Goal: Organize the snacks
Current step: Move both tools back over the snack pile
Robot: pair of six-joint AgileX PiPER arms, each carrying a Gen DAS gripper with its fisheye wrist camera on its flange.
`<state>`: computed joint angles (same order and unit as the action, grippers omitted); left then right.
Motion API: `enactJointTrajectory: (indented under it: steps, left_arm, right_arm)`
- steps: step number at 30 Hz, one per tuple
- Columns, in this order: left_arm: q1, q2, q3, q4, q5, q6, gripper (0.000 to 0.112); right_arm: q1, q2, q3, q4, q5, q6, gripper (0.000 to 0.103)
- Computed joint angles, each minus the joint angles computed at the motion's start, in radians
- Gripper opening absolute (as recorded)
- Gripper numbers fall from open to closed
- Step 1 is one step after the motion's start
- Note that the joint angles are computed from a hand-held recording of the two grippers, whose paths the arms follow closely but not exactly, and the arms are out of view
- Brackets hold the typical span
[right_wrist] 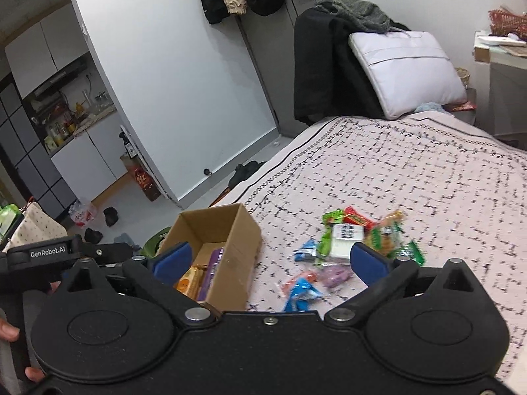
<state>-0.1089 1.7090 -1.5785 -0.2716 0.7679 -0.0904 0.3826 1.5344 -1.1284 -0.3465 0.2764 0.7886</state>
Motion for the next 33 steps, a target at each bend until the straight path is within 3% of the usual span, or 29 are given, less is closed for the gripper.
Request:
enactJointTrajectory:
  steps: [8,18,24,28,33]
  left_arm:
    - [-0.066,-0.030,0.019,0.036,-0.032,-0.055,0.103]
    - [-0.146,-0.035,0.033,0.113,-0.044,-0.132,0.103]
    - [-0.187,-0.015,0.018,0.164,-0.024,-0.185,0.103]
    - [-0.206,0.002,0.019,0.171,-0.048,-0.208,0.103]
    - [-0.232,0.051,-0.006,0.161,-0.072,-0.184,0.102]
  right_arm:
    - [-0.014,-0.059,0.048,-0.171,0.047,0.124,0.103]
    - [-0.072,-0.117,0.150,-0.172,0.000,0.082,0.103]
    - [-0.163,-0.095,0.150,0.150,-0.002,-0.197,0.103]
    - [-0.229,-0.060,0.130,0.333,0.051,-0.329,0.103]
    - [-0.305,-0.016,0.125,0.535,0.049,-0.498,0.103]
